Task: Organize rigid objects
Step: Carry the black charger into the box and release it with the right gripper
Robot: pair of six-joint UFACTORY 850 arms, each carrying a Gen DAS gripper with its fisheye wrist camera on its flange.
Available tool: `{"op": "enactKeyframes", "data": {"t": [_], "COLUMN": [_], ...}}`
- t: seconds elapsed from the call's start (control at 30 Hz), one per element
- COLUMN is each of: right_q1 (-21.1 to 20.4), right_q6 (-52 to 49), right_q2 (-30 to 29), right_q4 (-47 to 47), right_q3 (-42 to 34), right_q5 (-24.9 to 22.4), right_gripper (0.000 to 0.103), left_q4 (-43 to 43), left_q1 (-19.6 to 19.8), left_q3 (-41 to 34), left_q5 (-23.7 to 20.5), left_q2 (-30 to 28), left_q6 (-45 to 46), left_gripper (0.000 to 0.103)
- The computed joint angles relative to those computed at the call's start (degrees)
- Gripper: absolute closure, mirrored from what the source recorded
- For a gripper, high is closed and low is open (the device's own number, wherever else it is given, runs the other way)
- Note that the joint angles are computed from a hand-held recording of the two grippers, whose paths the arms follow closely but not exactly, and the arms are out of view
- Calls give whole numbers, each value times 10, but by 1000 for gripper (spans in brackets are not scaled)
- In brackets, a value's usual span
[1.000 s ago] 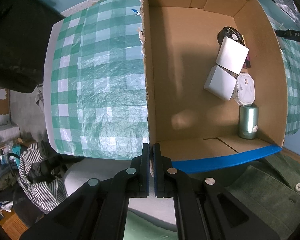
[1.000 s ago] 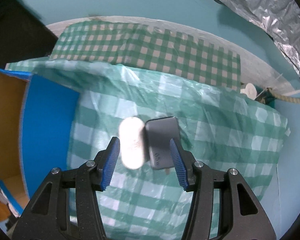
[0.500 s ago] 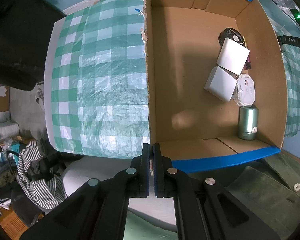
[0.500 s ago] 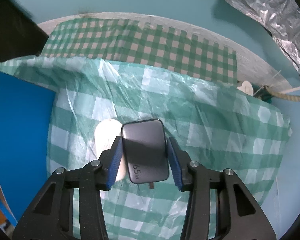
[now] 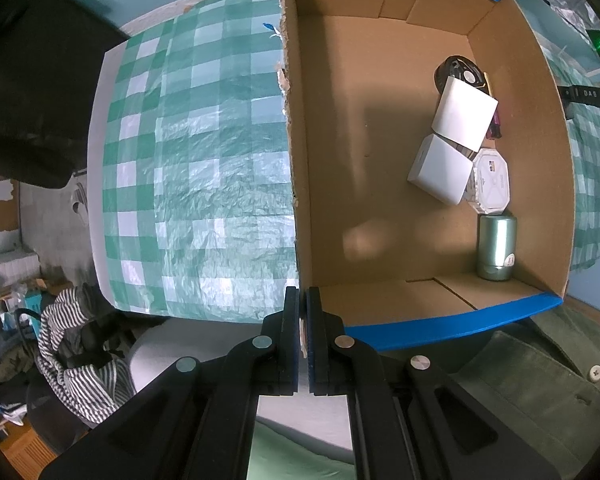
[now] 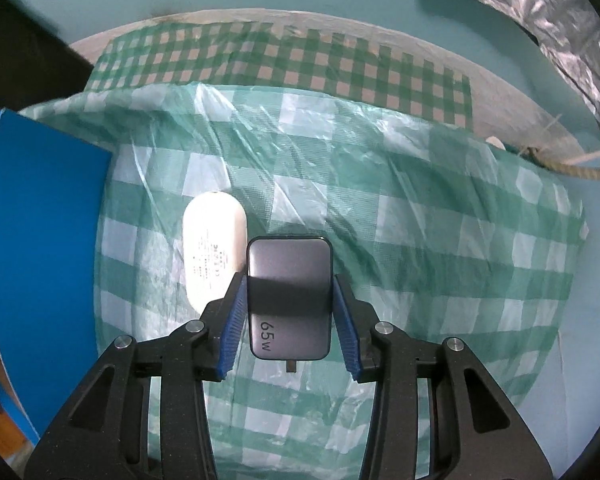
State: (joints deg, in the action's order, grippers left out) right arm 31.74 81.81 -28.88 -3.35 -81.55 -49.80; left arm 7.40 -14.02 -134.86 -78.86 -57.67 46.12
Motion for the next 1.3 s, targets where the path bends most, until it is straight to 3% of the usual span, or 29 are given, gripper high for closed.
{"op": "enactKeyframes", "data": {"t": [0.47, 0.87, 1.3], "right_q1": [-9, 13, 33], "right_q6": [-15, 20, 5], "right_q2": [-17, 3, -22], "right_q4": [22, -5, -39], "right_q3": [-7, -23, -127], "right_q5": [-9, -37, -85], "right_gripper": [63, 63, 63], "left_q4": [-2, -2, 0], "left_q1": [0, 0, -1], "left_q3": [-5, -12, -9], "left_q5": [-4, -7, -3], "left_q2": [-3, -7, -6], "left_q6": [-4, -1, 4], "left_gripper": [100, 100, 100]}}
